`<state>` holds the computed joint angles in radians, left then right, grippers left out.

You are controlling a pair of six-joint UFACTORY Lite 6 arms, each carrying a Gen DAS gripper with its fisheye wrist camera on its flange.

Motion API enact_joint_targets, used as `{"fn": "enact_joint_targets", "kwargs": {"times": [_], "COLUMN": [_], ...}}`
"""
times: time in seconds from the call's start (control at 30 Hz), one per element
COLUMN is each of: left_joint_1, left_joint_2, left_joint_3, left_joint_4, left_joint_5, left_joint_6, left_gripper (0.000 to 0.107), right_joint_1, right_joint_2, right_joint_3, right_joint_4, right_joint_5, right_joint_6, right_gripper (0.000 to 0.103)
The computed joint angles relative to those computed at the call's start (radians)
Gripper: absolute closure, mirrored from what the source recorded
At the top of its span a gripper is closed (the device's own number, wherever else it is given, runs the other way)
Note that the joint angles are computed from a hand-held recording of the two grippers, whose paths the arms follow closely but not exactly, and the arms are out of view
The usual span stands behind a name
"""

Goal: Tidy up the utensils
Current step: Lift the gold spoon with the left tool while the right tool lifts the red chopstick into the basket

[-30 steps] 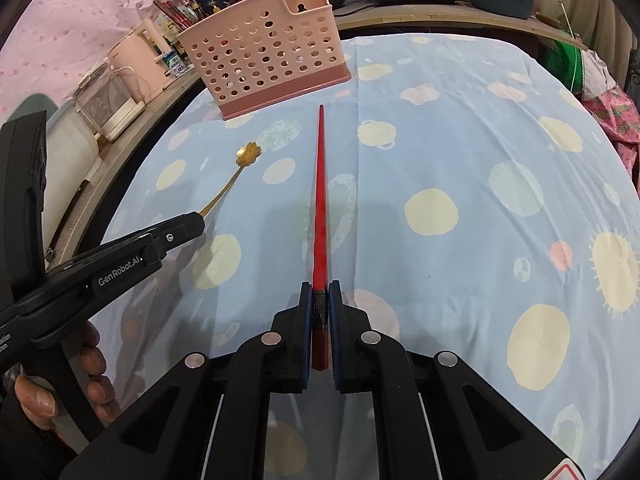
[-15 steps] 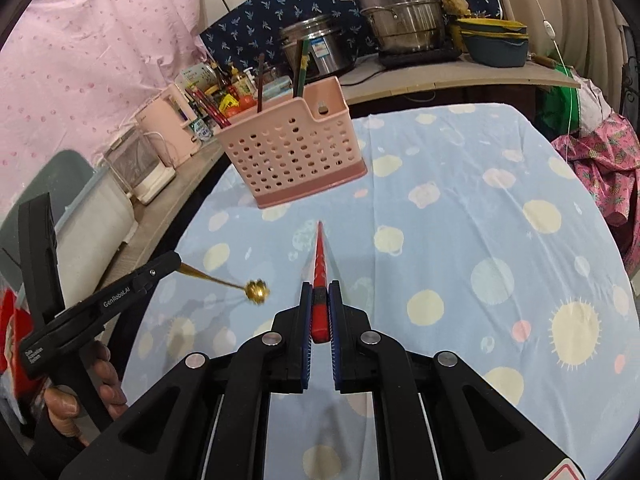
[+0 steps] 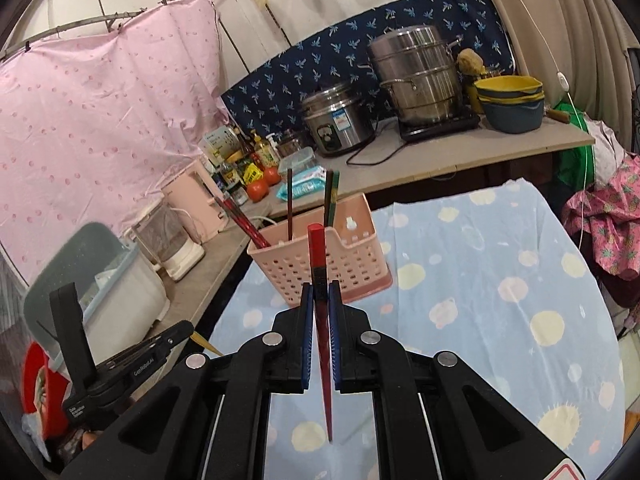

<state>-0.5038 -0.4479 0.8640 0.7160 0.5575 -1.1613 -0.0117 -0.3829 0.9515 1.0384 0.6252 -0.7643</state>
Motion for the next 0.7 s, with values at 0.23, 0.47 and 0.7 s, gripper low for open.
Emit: {"fn": "enact_joint_targets", "kwargs": {"times": [0.23, 0.47, 0.7], "left_joint_1": [0.128, 0.191, 0.236], "left_joint_2": [0.156, 0.376, 0.575], "left_joint_3": [0.287, 0.632, 0.834], "left_joint_4": [-0.179, -0.204, -0.245], "left_joint_5": [-0.065, -0.067, -0.058], "left_joint_6": [0.249, 0.355, 0.42], "left_gripper": [0.106, 0.106, 0.106], "right_joint_1": [0.017, 0.077, 0.143], "right_joint_2": [0.215, 0.492, 0.798], "right_joint_3": [0.316, 0.705, 1.1], "right_joint_4": [0.072, 0.058, -0.169], "right_joint_5": [-0.016, -0.082, -0.083], "right_joint_6": [-0.004, 0.096, 0.344], "right_gripper": [0.096, 0.096, 0.096]}}
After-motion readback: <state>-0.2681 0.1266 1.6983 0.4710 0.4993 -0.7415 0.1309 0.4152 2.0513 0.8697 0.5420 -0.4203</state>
